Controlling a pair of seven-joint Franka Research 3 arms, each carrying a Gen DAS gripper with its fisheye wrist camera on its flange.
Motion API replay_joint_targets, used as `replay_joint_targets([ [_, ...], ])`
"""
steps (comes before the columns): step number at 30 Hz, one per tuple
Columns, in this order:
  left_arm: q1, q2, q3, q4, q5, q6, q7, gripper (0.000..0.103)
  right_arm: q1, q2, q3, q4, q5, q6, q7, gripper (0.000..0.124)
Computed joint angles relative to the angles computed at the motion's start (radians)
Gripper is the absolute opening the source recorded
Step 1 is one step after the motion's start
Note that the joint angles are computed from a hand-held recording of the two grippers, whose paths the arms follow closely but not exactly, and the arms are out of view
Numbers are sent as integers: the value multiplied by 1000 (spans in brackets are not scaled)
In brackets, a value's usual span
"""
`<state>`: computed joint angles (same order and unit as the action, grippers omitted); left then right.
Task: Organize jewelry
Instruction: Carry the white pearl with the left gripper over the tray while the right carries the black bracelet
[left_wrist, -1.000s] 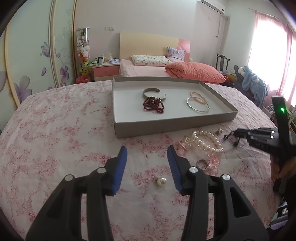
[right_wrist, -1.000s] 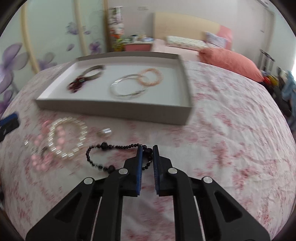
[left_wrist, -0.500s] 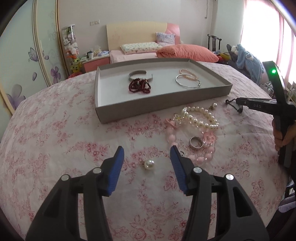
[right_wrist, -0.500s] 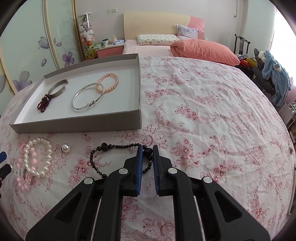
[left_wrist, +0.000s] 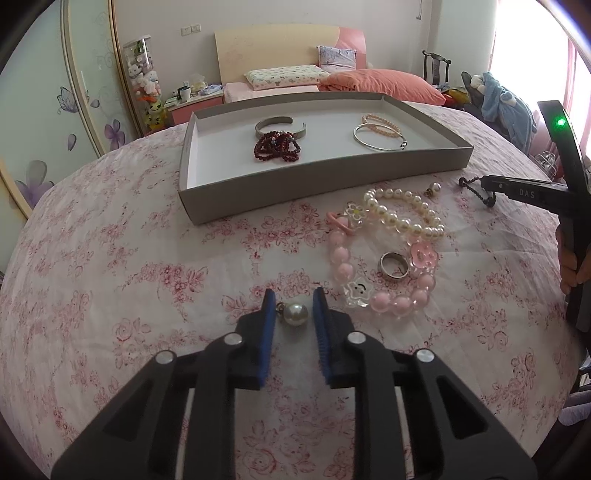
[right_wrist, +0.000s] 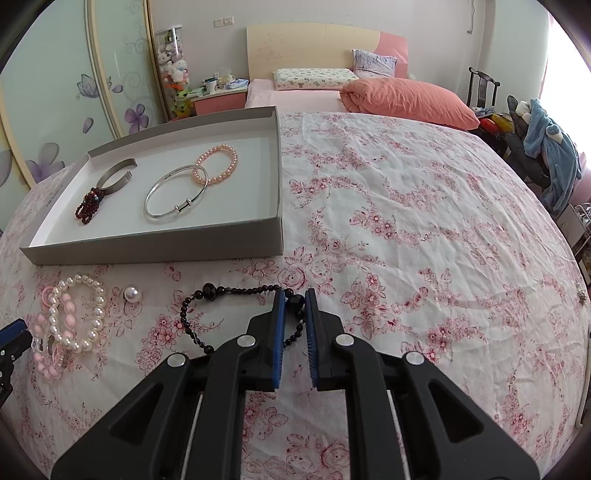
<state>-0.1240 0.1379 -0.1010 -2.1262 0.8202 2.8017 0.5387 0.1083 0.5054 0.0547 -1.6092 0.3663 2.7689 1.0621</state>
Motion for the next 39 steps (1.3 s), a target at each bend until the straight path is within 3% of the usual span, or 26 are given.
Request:
replay_joint_targets([
  [5,-2,1,4,5,5,-12,-21,16,1,0,-1,0,-1,1,1,12],
  [16,8,23,16,46,17,-61,-79,15,1,3,-1,3,0,0,0,12],
  [22,15,48,24,78,3,-57,-92,15,-37,-6,43,-3,66,-16,-57,12],
  [31,14,52,31,80,-5,-47,-99,15,-10,-11,16,-10,56,-13,-52,12],
  [39,9,38,45,63,35,-18,-170,15,-72,-71,112,-86,202,54,-212,12],
])
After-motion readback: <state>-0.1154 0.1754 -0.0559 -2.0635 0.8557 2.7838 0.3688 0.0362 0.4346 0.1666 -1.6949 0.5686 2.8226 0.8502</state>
